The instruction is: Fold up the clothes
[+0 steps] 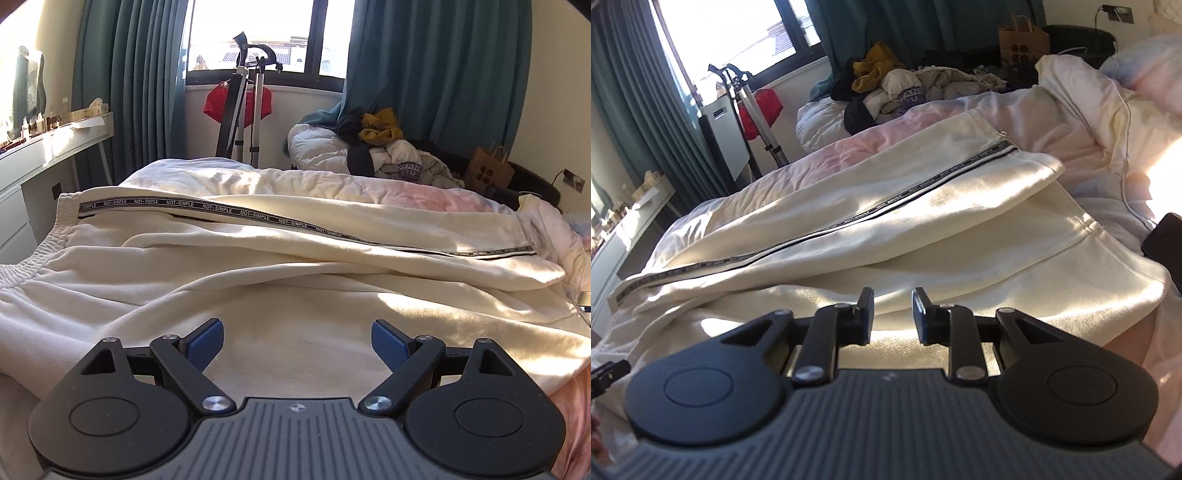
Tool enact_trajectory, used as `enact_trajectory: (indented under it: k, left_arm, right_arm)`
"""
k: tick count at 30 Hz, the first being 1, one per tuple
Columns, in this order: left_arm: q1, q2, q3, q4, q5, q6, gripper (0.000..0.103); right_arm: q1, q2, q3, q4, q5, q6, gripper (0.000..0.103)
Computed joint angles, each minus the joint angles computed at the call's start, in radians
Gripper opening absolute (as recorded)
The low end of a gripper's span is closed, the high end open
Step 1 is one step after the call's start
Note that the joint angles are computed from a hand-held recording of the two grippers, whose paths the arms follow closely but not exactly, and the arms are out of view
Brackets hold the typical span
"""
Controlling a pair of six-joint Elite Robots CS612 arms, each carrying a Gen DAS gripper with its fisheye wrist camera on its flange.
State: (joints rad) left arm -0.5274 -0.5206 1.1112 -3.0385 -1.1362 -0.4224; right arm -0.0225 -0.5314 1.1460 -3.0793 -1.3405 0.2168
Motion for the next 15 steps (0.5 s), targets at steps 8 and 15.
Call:
enact_trajectory:
  k: [8,15]
  left_arm:
    - [0.006,-0.019,0.034,-0.004,0.023,-0.063,0.102]
    - [0.035,-0.069,0.099,0.054,0.064,-0.326,0.103]
  right_arm:
    - [0.016,0.006,-0.012,0.002,0.001,-0.125,0.082]
    - [0.022,0.016,-0.037,0.069,-0.044,-0.145,0.082]
